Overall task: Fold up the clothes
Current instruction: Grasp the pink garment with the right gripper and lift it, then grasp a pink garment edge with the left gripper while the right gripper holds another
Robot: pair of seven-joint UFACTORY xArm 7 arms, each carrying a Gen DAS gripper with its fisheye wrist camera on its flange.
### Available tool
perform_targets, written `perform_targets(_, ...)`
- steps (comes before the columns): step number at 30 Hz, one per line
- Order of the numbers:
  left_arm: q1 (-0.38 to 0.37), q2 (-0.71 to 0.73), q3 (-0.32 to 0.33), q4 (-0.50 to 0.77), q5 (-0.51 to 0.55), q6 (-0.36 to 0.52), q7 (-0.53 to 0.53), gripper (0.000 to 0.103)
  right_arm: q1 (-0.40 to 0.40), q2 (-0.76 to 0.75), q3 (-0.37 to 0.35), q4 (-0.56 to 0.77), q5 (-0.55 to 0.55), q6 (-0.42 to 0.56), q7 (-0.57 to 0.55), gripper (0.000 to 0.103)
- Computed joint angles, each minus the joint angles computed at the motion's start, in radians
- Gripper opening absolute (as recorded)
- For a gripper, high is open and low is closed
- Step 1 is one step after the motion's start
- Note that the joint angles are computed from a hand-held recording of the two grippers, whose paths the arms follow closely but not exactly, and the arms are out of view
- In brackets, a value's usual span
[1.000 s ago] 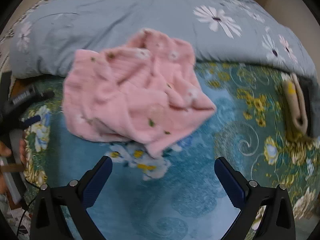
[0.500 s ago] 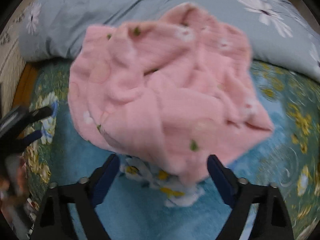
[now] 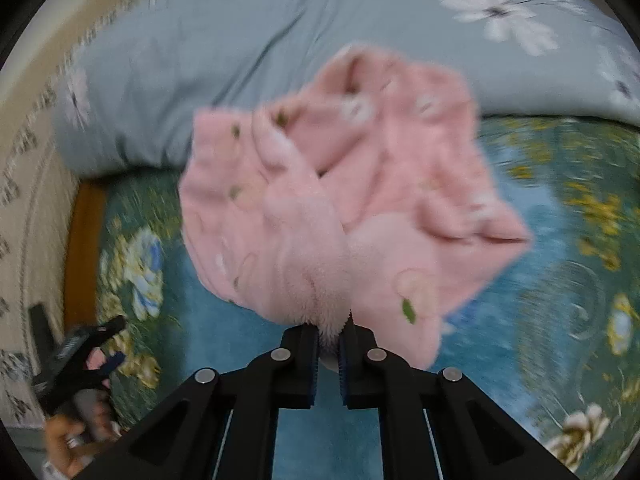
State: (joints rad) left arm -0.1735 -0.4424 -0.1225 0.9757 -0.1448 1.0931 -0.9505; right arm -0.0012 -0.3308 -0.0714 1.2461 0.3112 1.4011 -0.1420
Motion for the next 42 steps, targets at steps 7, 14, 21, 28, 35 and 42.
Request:
perform_targets(7,-0.034,0.004,-0.003,0.011,-0.053,-0.022,0.016,0.102,-0.131,-0.078,-0.137,0.162,-0.120,0.184,-0.051,0.008)
perform_targets(14,-0.057,0.035,-0.007,0.024,-0.080,-0.041,0.040,0.102,-0.303,-0.002,-0.245,0.308,-0.301,0.208,-0.134,0.007)
perform_targets(21,-0.055,0.084,0.005,0.038,-0.078,-0.046,0.081,0.102,-0.460,0.241,-0.276,0.509,-0.397,0.097,-0.143,0.007)
perform_targets(28,-0.044,0.219,0.040,0.074,-0.147,-0.102,0.172,0.102,-0.532,0.318,-0.214,0.471,-0.559,0.089,-0.089,0.007)
perform_targets(35,-0.022,0.349,0.059,0.093,-0.299,-0.228,0.245,0.099,-0.520,0.276,-0.191,0.366,-0.591,0.082,-0.077,0.007)
perform_targets(42,-0.004,0.460,0.044,0.141,-0.410,-0.250,0.292,0.055,-0.514,0.281,-0.192,0.380,-0.577,0.103,-0.124,0.007)
